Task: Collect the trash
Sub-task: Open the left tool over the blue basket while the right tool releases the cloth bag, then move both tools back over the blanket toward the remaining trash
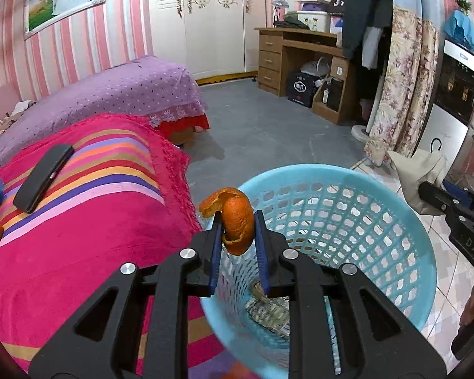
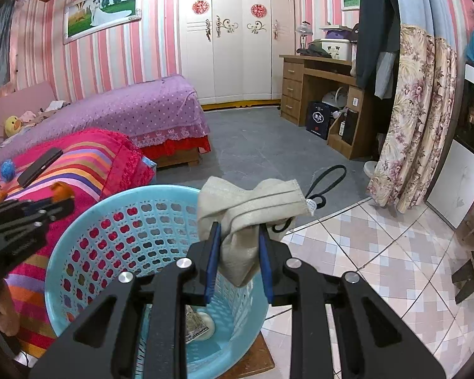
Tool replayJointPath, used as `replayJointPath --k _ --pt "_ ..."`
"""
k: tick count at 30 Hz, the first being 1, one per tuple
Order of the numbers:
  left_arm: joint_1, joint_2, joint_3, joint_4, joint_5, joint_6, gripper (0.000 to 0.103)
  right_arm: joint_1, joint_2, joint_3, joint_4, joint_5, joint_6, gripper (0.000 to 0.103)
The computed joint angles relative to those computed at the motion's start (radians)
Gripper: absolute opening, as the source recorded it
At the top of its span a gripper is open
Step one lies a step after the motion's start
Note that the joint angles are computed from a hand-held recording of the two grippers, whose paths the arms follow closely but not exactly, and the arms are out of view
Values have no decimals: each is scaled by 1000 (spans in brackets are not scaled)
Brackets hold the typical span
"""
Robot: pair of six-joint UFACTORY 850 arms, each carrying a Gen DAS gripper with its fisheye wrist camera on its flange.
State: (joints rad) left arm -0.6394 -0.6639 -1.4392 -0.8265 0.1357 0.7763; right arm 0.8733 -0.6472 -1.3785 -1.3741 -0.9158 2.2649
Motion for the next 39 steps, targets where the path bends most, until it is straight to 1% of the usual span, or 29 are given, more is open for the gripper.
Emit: replayJointPath --k 1,2,3,4,6,7,8,9,10,12,15,17,20,21,22,23,24,25,27,28,30,32,33,39 --pt "-2 -5 -4 -2 1 -5 22 0 -2 -2 0 2 -3 23" --pt "-2 -6 -4 12 -2 -21 28 0 -4 -6 0 4 -6 23" --pt "0 -5 -2 52 -4 -60 44 1 -6 -7 1 5 -9 23" --pt "-1 -3 4 71 8 -77 58 2 -7 -9 1 6 -13 23" --pt "-2 13 32 98 65 -94 68 3 -10 -15 5 7 -22 23" --pt "-2 15 33 82 71 -75 74 4 -12 -18 6 7 -26 23" --pt "0 19 36 32 84 -26 77 4 -15 -22 7 7 -28 23" --pt "5 24 39 3 91 1 84 5 -17 -26 8 9 -30 23" --pt "13 34 52 3 111 -10 88 5 -18 -30 9 10 -34 23" --pt "27 47 70 24 130 -42 90 5 -27 -44 14 16 -52 23" --pt "49 65 97 -15 173 -15 93 4 -47 -75 19 29 -77 23" --pt "61 71 105 -29 189 -6 94 2 -64 -99 18 44 -85 24" --pt "84 94 133 -4 204 -43 95 -2 -92 -140 42 50 -116 28" --pt "89 101 142 8 209 -56 96 -3 -98 -150 54 49 -123 39" --pt "95 112 154 20 221 -68 97 -6 -105 -160 69 52 -130 45" --pt "99 118 162 33 228 -80 97 -7 -113 -171 83 50 -135 55" --pt "105 129 176 54 237 -99 97 -7 -121 -184 98 42 -142 60" --pt "111 137 186 69 243 -110 97 -7 -125 -192 108 36 -148 62" --pt "120 150 202 80 252 -115 97 -4 -137 -215 130 14 -160 72" --pt "125 156 209 77 258 -109 97 -3 -140 -223 135 3 -160 75" --pt "134 164 219 62 263 -91 97 4 -150 -243 133 -29 -152 89" --pt "147 179 238 67 270 -88 97 10 -166 -272 139 -65 -162 93" --pt "154 187 250 66 276 -82 97 13 -176 -292 148 -80 -177 93" --pt "211 250 326 113 301 -102 97 26 -209 -369 140 -93 -201 93"
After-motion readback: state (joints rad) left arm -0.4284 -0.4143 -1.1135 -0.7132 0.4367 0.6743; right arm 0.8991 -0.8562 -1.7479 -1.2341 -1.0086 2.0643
